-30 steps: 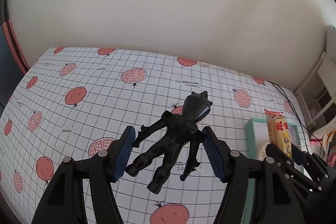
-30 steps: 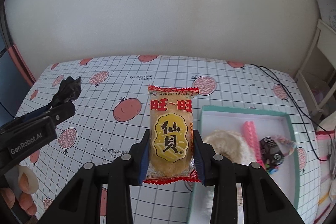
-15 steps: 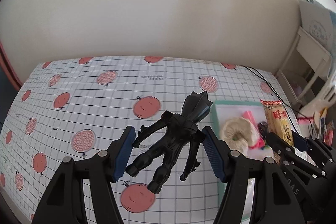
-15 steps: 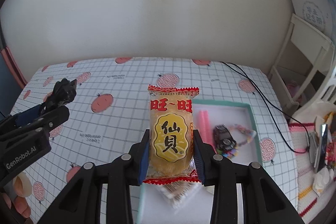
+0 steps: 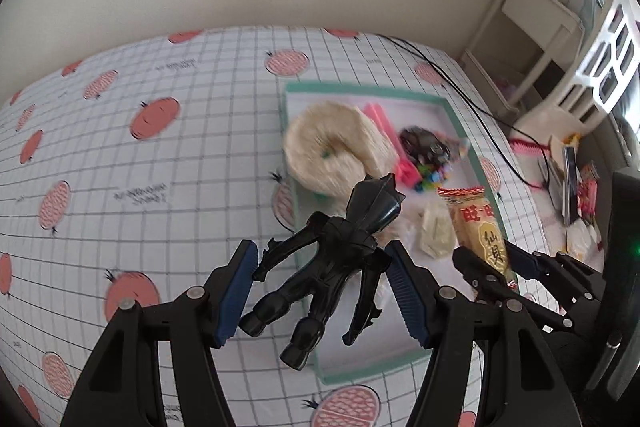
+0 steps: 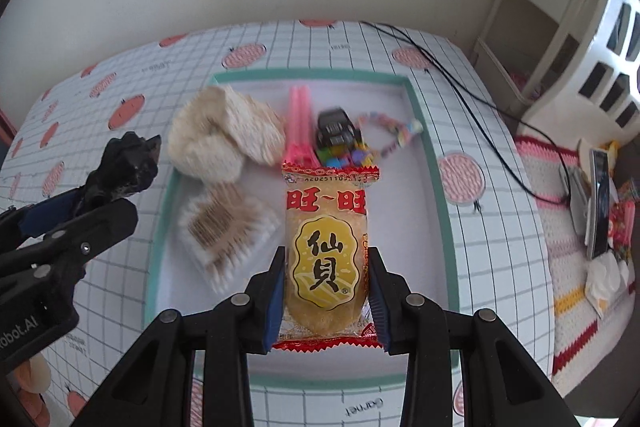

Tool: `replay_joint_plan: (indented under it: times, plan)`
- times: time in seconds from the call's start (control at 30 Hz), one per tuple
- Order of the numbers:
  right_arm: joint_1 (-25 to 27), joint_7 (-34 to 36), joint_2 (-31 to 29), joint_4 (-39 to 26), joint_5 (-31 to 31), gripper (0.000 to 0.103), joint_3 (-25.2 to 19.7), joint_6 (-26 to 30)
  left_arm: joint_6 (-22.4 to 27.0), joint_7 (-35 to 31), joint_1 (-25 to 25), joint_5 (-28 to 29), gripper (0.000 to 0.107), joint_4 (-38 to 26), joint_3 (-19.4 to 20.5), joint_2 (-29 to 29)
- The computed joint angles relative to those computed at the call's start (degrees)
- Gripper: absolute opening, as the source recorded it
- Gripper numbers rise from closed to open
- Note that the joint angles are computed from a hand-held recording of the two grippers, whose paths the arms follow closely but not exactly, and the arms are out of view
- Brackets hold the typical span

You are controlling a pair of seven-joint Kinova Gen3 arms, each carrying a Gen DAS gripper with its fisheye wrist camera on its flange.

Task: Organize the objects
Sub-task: 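Carry the robot figure with left tool while right tool carries the packet over the tray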

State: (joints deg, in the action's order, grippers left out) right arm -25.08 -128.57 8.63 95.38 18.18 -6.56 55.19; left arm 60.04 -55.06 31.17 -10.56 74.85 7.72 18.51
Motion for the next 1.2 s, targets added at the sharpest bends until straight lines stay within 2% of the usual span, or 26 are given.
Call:
replay_joint_plan:
  times: [0.23,0.4,0.8,1.0,1.2]
  plan:
    - [1.2,0.2,-0.9,4.6,-2.3,0.039,-0.1,-3.0,1.3,1.9,3.6,-2.9,0.067,0.9,0.1,2.3]
    - [0.8,-0.8,-0.8,5.0,-1.6,0.039,-0.2,-3.5,1.6,1.9,4.5,-3.5,0.067,1.2,-0.2,3.3]
    - [1.6,-0.2,-1.3,7.0,-3.6,0.040,-0.2,-6.0,1.6,0.8,2.8,-0.6,0.067,1.4,0.0,3.2]
    - [1.6,-0.6,-1.5,7.4,-3.9,0.048,-0.3,-6.5,1.1,0.3,1.3,1.9,0.068,2.2,0.2,2.5]
    - [0.5,-2.1,-2.6,7.7,-2.3,0.051,-1.0,-6.6,-1.7,-1.2,-0.6,4.9,0.071,4.6,1.1,-0.1]
